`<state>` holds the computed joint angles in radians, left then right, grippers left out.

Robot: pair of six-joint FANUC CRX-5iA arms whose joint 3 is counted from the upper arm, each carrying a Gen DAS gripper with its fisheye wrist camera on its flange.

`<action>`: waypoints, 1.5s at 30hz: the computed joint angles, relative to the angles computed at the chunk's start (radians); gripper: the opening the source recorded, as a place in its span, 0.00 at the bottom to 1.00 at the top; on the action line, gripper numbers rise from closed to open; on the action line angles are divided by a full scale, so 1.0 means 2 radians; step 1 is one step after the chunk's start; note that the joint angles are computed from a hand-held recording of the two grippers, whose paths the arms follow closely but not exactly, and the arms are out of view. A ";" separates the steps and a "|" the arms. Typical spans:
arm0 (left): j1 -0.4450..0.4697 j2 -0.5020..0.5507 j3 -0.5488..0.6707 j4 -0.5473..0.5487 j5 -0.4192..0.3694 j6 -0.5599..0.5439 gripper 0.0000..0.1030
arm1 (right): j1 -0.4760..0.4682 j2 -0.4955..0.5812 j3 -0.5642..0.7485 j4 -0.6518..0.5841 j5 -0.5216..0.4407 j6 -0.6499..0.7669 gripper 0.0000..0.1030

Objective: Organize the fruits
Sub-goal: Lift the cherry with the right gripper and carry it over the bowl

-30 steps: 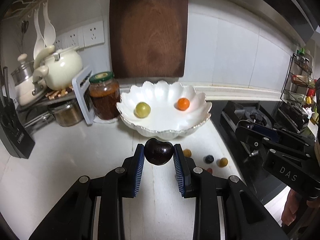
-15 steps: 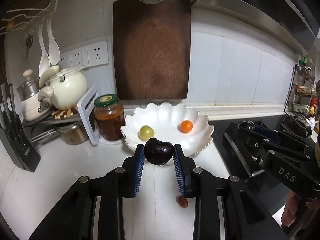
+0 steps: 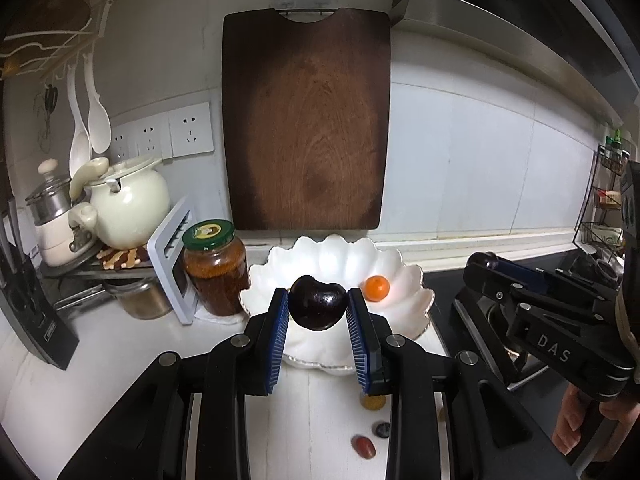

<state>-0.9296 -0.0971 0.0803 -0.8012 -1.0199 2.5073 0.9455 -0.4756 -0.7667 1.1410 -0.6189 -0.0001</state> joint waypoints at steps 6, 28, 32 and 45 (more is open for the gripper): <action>0.038 0.014 0.010 0.045 0.026 -0.032 0.29 | -0.024 0.030 0.030 -0.045 0.021 0.055 0.30; 0.157 0.106 0.059 0.222 0.034 -0.174 0.29 | -0.073 0.189 0.227 -0.342 -0.043 0.372 0.30; 0.171 0.128 0.073 0.243 0.019 -0.196 0.29 | -0.082 0.213 0.257 -0.382 -0.062 0.414 0.30; 0.193 0.186 0.109 0.296 -0.022 -0.246 0.29 | -0.116 0.283 0.350 -0.517 -0.137 0.522 0.30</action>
